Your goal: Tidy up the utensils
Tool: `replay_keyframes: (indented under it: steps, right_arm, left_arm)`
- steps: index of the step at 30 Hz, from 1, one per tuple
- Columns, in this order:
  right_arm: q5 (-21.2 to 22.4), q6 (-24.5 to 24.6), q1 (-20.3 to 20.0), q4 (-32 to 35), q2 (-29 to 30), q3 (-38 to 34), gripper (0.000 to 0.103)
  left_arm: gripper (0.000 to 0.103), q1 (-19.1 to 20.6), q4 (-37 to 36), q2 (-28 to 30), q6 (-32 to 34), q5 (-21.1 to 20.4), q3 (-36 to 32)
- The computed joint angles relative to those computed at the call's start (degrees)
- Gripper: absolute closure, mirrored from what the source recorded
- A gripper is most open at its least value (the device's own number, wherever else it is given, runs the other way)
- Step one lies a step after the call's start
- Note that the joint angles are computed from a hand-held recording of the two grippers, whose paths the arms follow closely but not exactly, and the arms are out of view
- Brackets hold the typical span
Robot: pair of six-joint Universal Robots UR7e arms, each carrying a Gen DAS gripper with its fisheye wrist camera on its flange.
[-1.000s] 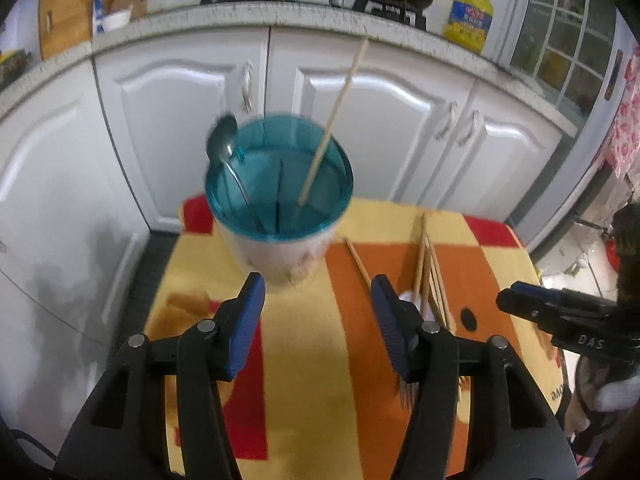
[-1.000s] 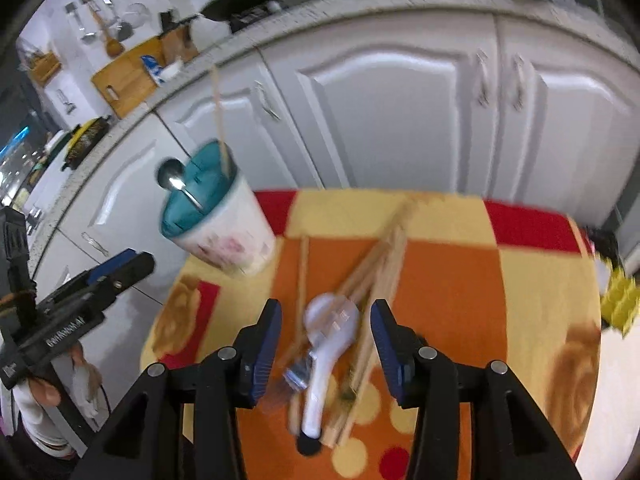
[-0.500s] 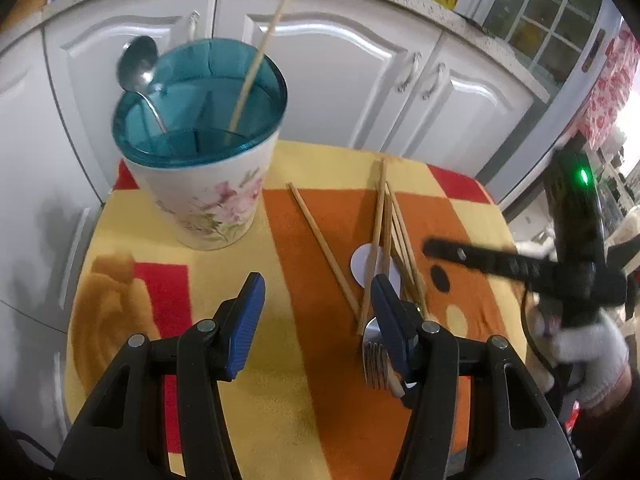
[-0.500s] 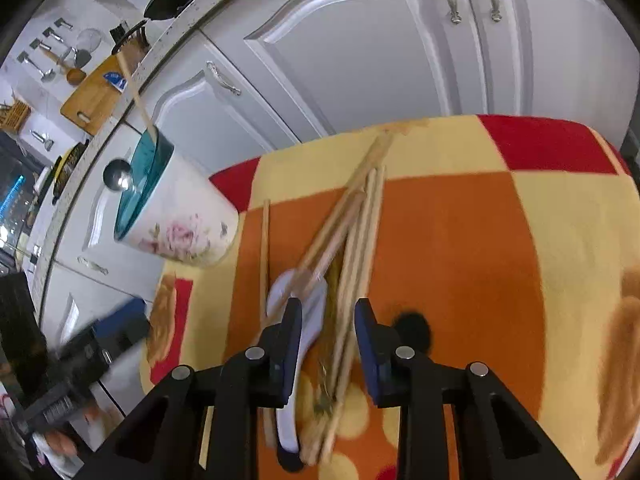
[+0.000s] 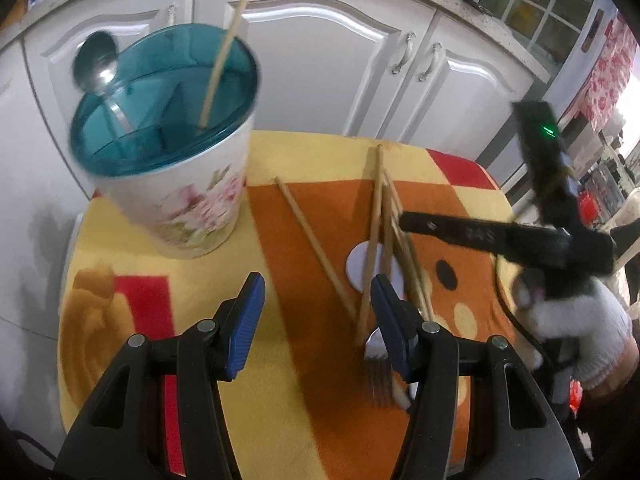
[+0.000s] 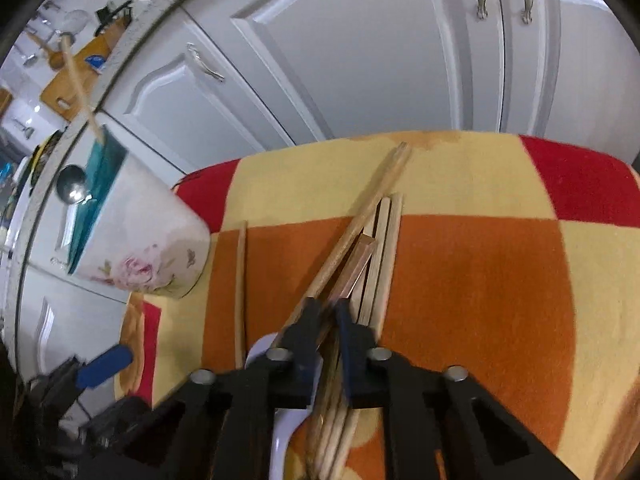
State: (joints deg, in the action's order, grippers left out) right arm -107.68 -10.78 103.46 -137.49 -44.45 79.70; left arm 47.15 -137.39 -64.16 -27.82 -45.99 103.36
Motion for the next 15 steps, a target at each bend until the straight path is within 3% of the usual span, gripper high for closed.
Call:
replay_keyframes:
  steps: [6, 8, 12, 15]
  right_arm:
    - [-1.09, -1.78, -1.72, -1.36, -5.57, 4.60, 0.103]
    - [2.19, 1.75, -3.60, 0.41, -7.20, 4.74, 0.103]
    - [9.11, 4.26, -4.64, 0.15, -7.35, 4.35, 0.092]
    - [9.30, 3.67, -3.39, 1.30, -5.01, 2.23, 0.092]
  left_arm:
    - [0.048, 0.58, 0.14, 5.02, 2.76, -0.26, -4.75]
    - [0.048, 0.64, 1.06, 6.42, 2.68, 0.47, -6.30]
    - [0.048, 0.46, 1.84, 6.13, 2.29, 0.31, -6.31]
    - [0.048, 0.05, 2.93, 4.43, 1.04, 1.71, -4.79]
